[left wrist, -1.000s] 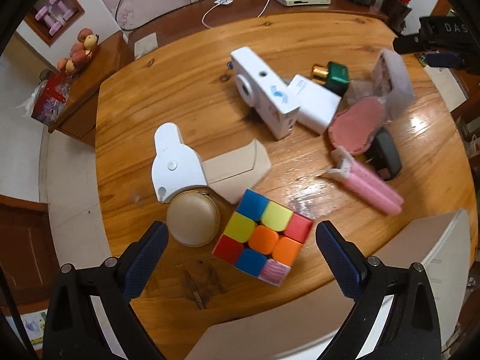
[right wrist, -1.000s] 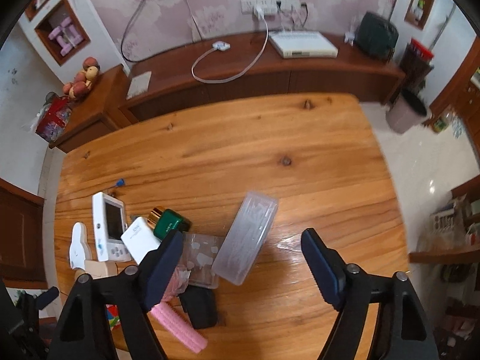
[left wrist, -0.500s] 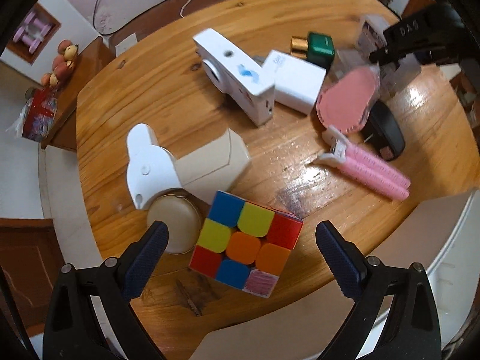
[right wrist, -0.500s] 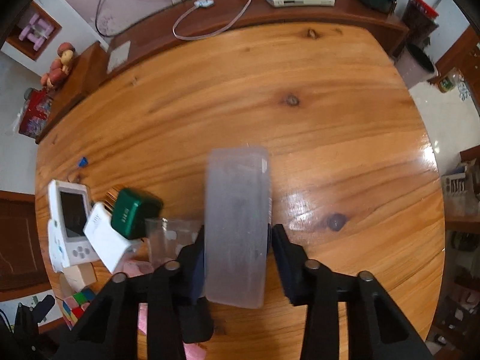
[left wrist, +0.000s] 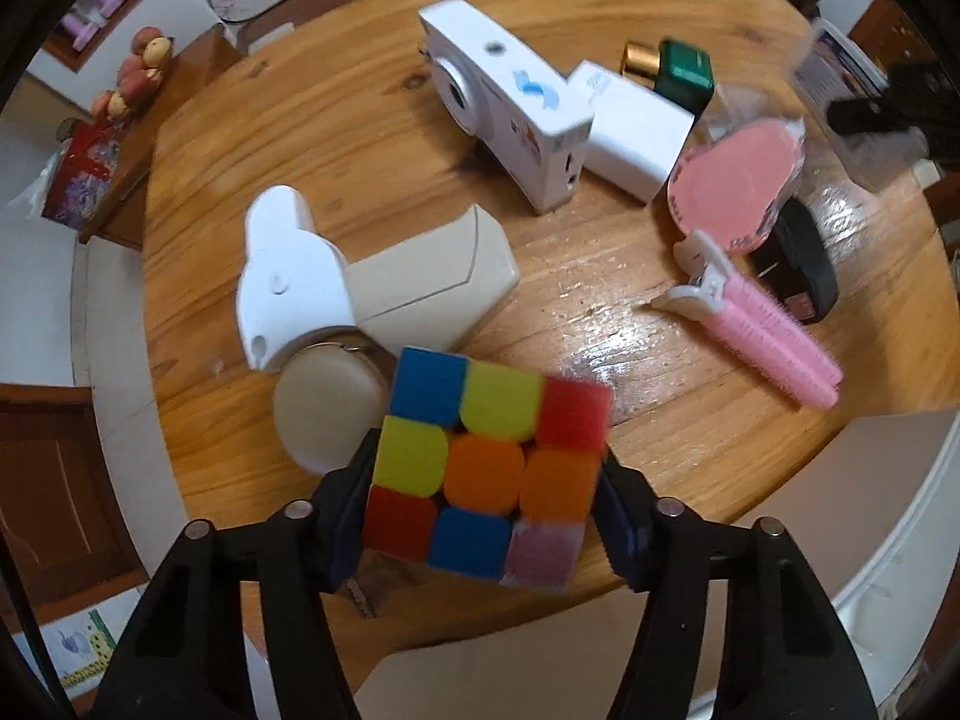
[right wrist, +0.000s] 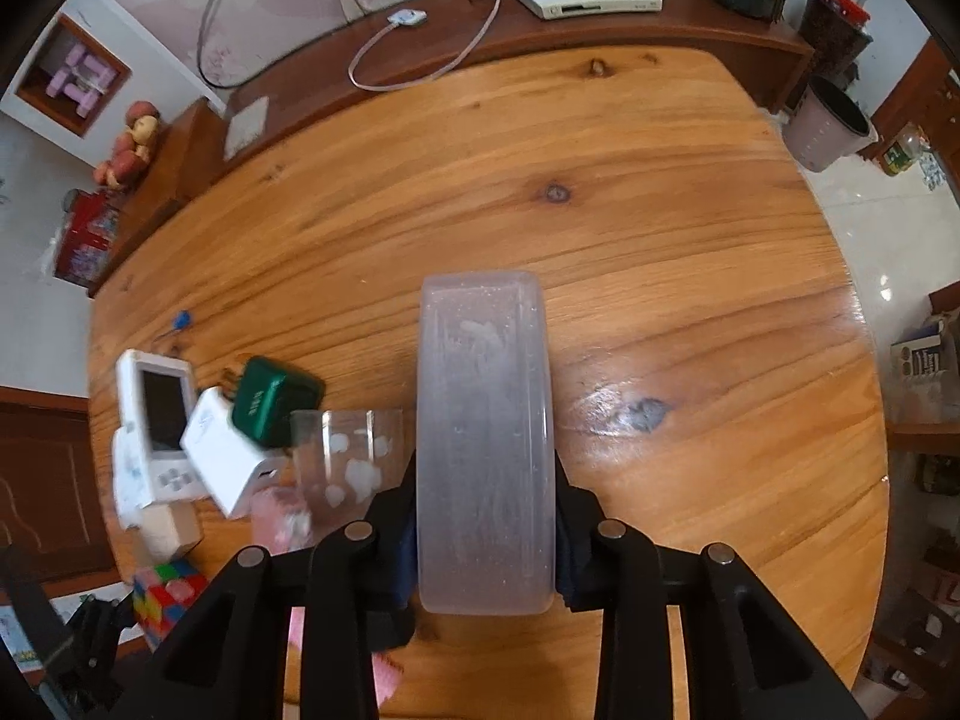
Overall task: Organize rigid objects
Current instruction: 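Carry the cube and frosted box into the white tray and release both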
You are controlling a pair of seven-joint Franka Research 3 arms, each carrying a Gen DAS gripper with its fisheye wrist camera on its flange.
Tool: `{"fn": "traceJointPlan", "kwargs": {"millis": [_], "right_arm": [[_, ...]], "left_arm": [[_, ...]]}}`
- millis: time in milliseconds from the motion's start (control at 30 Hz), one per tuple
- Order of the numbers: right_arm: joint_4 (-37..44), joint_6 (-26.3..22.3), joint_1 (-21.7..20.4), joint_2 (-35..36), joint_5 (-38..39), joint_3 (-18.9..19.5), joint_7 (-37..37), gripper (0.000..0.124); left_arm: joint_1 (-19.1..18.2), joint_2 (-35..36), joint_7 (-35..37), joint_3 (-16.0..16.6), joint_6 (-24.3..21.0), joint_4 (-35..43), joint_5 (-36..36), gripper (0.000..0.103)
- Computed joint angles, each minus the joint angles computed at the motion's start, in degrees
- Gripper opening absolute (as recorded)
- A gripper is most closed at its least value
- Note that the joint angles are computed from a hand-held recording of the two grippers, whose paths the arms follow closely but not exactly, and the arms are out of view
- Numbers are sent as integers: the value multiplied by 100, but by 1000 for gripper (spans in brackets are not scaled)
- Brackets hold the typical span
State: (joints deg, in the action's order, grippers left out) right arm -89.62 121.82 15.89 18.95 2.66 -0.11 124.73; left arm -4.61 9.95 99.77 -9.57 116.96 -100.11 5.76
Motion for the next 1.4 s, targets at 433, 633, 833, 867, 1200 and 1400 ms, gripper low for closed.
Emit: {"fn": "traceJointPlan", "kwargs": {"millis": [433, 633, 833, 867, 1200, 1400], "right_arm": [[-2007, 1059, 26, -2403, 143, 412, -754, 34], [-2712, 1206, 198, -3259, 82, 793, -1049, 34], [-3603, 1303, 435, -3705, 204, 1155, -955, 34], [-3720, 1329, 450, -3727, 132, 1228, -852, 34], [-4207, 1494, 649, -3661, -244, 1459, -237, 34], [-4421, 1689, 678, -3726, -358, 1410, -47, 34]], "left_arm": [[80, -1894, 257, 284, 339, -1028, -1186, 60], [-155, -2937, 220, 465, 369, -1848, -1600, 60], [-307, -3657, -266, 477, 758, -2906, -1522, 60], [-346, -3741, -369, 476, 835, -3066, -1510, 60], [-588, -3953, -1025, 483, 1432, -3956, -1263, 60], [-634, -4014, -1334, 465, 1665, -4263, -1032, 60]]}}
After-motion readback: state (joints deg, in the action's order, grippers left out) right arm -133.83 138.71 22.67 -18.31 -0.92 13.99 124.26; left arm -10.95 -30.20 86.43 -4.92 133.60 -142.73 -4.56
